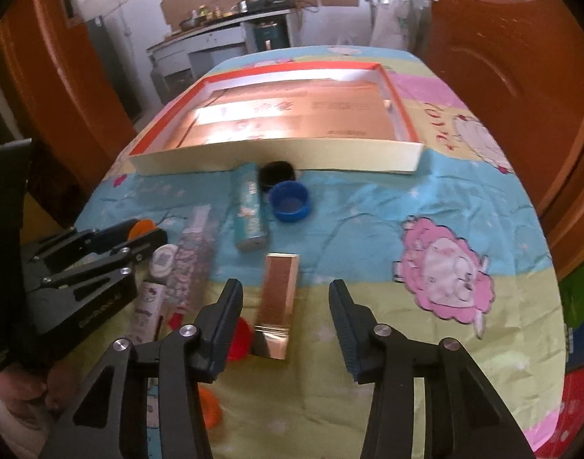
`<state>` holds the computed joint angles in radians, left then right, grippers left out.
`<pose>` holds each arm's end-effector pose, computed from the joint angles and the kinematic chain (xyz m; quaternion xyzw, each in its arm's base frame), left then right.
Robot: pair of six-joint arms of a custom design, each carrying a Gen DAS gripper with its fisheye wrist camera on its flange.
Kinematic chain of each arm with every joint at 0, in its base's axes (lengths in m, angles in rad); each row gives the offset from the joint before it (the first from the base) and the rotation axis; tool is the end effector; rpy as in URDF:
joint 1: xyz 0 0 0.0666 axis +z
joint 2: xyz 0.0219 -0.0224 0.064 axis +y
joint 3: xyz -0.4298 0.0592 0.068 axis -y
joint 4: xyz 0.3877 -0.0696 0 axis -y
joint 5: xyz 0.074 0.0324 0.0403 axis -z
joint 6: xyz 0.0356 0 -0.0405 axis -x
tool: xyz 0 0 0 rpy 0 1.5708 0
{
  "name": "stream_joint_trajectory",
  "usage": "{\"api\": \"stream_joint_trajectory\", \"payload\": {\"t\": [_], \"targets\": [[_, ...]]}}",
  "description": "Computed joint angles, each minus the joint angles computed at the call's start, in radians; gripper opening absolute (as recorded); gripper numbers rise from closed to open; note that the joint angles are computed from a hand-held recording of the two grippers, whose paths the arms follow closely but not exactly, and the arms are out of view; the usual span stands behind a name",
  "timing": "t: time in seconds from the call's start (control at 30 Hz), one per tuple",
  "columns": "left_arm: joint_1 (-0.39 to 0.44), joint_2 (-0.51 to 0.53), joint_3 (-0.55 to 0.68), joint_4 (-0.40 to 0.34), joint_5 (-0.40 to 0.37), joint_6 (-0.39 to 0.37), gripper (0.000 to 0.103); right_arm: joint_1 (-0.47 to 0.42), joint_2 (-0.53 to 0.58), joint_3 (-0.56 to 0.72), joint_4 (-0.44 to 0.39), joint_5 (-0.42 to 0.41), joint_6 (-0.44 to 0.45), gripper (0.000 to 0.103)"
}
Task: Organize rigid objects
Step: 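Grasp the orange cap with the left gripper while the right gripper grasps the gold tube, then carry the orange cap and gold tube into the box tray and open both grippers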
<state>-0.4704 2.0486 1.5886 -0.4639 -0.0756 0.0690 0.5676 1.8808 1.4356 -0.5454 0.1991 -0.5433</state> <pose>0.6189 -0.3121 0.2214 0.1771 0.9308 -0.0501 0.3157 0.5329 0.3309 0.2610 0.0168 0.9537 0.0692 0.2921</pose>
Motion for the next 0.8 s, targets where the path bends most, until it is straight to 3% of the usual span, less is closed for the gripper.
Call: {"api": "stream_joint_trajectory", "payload": {"t": [0.03,0.13,0.17,0.37,0.8], "targets": [[0.0,-0.002,-0.003,0.004,0.002,0.001,0.031,0.003,0.007,0.009,-0.008,-0.003,0.007,0.048],[0.003,-0.005,-0.008,0.009,0.014,0.013,0.031,0.006,0.019,0.022,-0.021,0.0,0.013,0.023],[0.005,-0.006,-0.009,0.01,0.019,0.019,0.03,0.007,0.024,0.033,-0.043,0.01,0.011,0.019],[0.014,-0.023,-0.02,0.011,0.051,0.057,0.03,-0.004,-0.006,0.01,-0.011,0.011,0.002,0.019],[-0.004,-0.073,-0.003,0.032,0.032,0.036,0.03,-0.027,-0.042,0.013,0.022,0.001,0.011,0.019]]}}
